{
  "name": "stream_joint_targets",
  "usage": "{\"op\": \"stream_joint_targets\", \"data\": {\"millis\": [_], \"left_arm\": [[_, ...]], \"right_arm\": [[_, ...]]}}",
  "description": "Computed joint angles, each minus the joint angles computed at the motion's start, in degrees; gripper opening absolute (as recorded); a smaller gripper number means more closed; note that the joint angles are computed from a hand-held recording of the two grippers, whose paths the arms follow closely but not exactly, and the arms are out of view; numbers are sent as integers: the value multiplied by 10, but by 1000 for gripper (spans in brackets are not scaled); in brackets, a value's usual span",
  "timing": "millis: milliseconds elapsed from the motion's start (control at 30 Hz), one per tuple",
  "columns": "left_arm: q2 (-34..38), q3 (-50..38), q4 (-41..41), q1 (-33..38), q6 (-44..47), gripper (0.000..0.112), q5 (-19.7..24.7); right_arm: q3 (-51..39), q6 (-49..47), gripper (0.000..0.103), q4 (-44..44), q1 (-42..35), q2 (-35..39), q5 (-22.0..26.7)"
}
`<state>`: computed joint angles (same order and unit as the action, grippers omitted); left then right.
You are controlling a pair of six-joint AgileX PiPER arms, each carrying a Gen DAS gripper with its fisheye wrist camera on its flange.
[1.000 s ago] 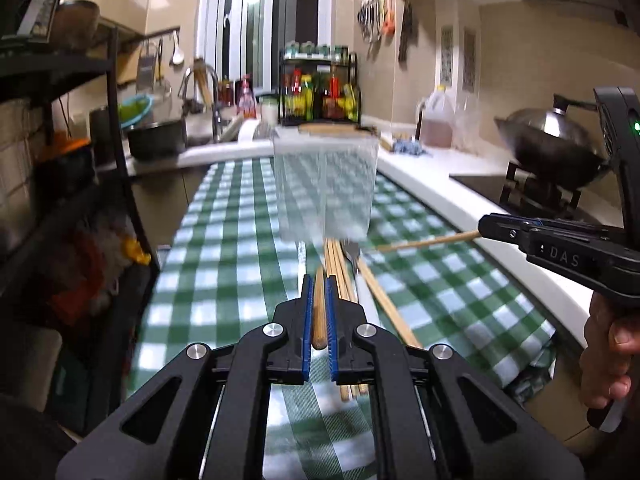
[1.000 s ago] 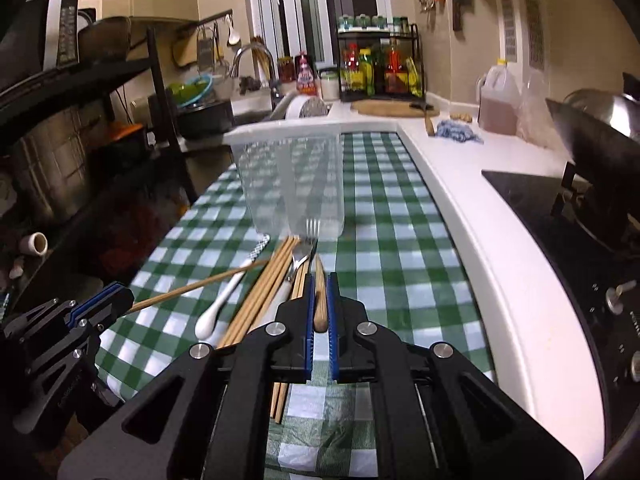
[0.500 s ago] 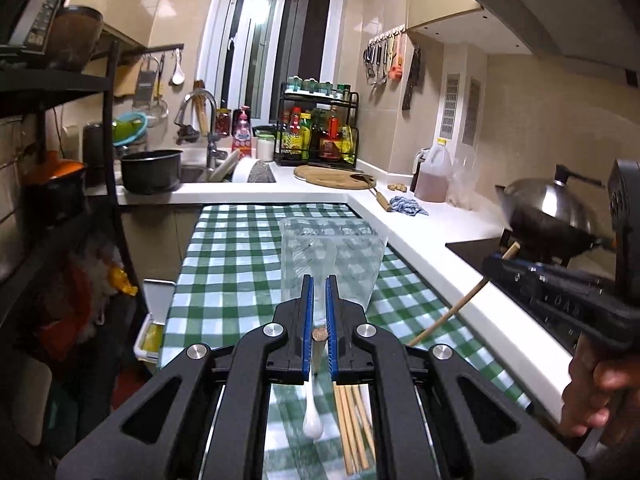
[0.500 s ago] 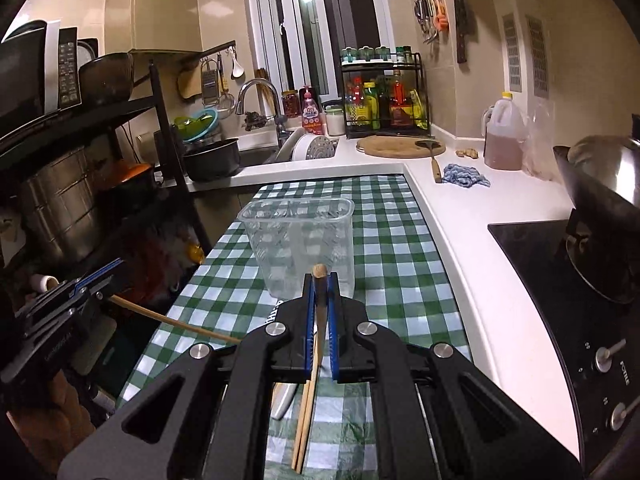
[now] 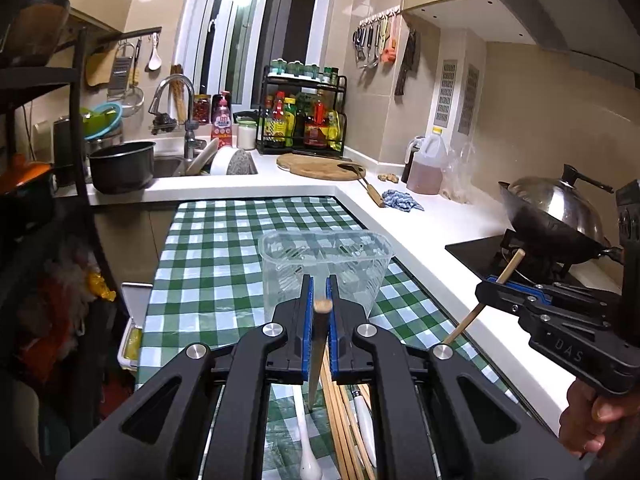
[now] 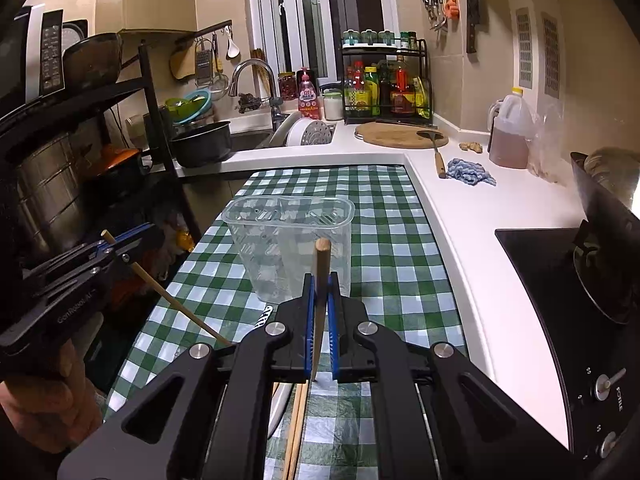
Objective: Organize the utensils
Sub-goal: 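Lift the right gripper's chopstick over the clear container while the left gripper carries its chopstick there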
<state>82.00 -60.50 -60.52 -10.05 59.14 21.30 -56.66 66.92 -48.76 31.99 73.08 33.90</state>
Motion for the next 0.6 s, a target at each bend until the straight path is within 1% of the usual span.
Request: {"op": "stream_joint_targets", "data": {"millis": [67, 167, 200, 267, 367, 433, 567, 600], "left_arm": [[5, -4, -4, 3, -2, 6, 2], [13, -29, 16, 9, -28, 6, 26], [13, -36, 26, 8, -38, 6, 29], [14, -60, 56, 13, -70, 6, 48], [22, -115, 101, 24, -123, 6, 90], [32, -155, 119, 34, -150, 6, 122], [65, -260, 130, 68, -197, 6, 193], [72, -283, 133, 72, -208, 6, 203]], "right_arm": [[-2, -3, 7, 3, -4, 4, -2], [-15, -43, 6, 40, -21, 11, -15], [-25, -55, 6, 46, -23, 14, -9], [-52, -88, 6, 64, -25, 17, 6], [-110, -170, 6, 124, -37, 24, 31], [-155, -240, 6, 186, -55, 30, 45], [-242, -347, 6, 286, -90, 43, 76], [-265, -369, 6, 307, -99, 46, 84]]}}
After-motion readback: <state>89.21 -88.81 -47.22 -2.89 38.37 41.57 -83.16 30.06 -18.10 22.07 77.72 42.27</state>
